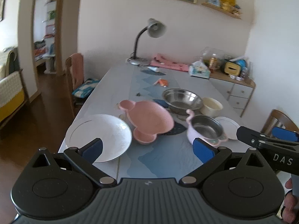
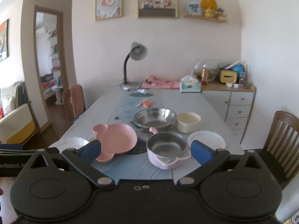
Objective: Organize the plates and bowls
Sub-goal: 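Move both tools down to the rim of the large white plate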
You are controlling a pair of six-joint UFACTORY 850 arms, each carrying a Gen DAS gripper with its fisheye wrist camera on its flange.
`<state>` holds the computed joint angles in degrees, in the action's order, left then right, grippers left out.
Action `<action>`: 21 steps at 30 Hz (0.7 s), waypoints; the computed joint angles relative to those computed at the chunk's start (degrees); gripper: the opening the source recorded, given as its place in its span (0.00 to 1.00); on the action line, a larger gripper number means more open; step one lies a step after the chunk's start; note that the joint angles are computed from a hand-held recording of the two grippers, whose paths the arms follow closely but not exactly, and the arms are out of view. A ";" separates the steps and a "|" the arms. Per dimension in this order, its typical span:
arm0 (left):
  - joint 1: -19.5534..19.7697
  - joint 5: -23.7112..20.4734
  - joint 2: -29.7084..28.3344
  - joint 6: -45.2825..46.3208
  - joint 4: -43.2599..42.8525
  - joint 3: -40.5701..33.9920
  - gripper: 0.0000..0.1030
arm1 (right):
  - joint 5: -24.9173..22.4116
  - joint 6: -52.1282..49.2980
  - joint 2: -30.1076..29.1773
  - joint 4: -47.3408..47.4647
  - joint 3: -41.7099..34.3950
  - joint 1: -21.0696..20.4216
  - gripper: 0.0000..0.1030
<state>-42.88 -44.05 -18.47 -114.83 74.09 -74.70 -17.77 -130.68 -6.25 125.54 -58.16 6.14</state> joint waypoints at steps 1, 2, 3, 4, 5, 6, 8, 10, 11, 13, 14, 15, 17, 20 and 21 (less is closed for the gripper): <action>0.56 0.13 -0.10 -0.10 -0.74 0.09 1.00 | 0.21 0.54 -0.92 -1.48 -0.87 0.29 0.97; 1.03 0.09 -0.28 -0.11 -1.37 0.13 1.00 | 0.39 0.91 -1.95 -2.76 -1.89 0.52 0.96; 1.44 -0.45 -0.65 0.09 -1.83 0.00 1.00 | 0.47 0.82 -2.97 -3.23 -2.91 0.68 0.96; 1.80 -1.42 -1.18 0.58 -2.30 -0.31 1.00 | 0.34 1.66 -3.95 -4.44 -3.90 0.74 0.96; 2.21 -2.19 -1.55 1.00 -2.79 -0.51 1.00 | 0.13 4.59 -5.11 -7.82 -5.15 0.76 0.96; 2.85 -2.42 -1.79 1.16 -3.27 -0.55 1.00 | -0.12 8.25 -6.39 -12.02 -6.53 0.83 0.95; 4.18 -2.47 -2.11 1.34 -3.91 -0.53 1.00 | -1.46 14.35 -9.29 -19.62 -9.56 1.09 0.93; 5.50 -3.56 -3.07 2.70 -5.15 -1.13 1.00 | -2.37 18.91 -12.20 -26.08 -12.60 1.80 0.92; 6.26 -3.58 -3.60 3.89 -6.26 -1.62 1.00 | -3.34 21.82 -13.68 -29.86 -14.27 2.08 0.91; 7.84 -3.36 -4.68 5.51 -8.40 -2.61 1.00 | -5.05 29.17 -17.53 -38.83 -18.90 2.94 0.90; 8.79 -2.95 -5.26 6.25 -9.65 -3.18 0.99 | -5.45 34.03 -19.60 -44.41 -21.63 3.62 0.88; 9.79 -2.14 -5.81 7.16 -11.06 -3.68 0.99 | -6.55 38.93 -21.65 -50.22 -24.50 4.08 0.84; 11.28 -1.38 -7.05 8.73 -13.37 -4.69 0.99 | -8.32 45.48 -25.66 -58.09 -29.89 5.29 0.81; 14.00 0.01 -9.26 12.86 -19.37 -6.96 0.95 | -12.39 58.04 -32.47 -72.27 -39.73 7.22 0.77; 14.91 0.32 -10.17 14.63 -21.57 -8.00 0.93 | -14.72 62.39 -35.02 -76.94 -43.68 7.79 0.76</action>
<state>-27.97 -43.73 -28.64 -100.21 52.52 -82.70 -32.48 -68.29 -41.28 48.60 -101.83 13.92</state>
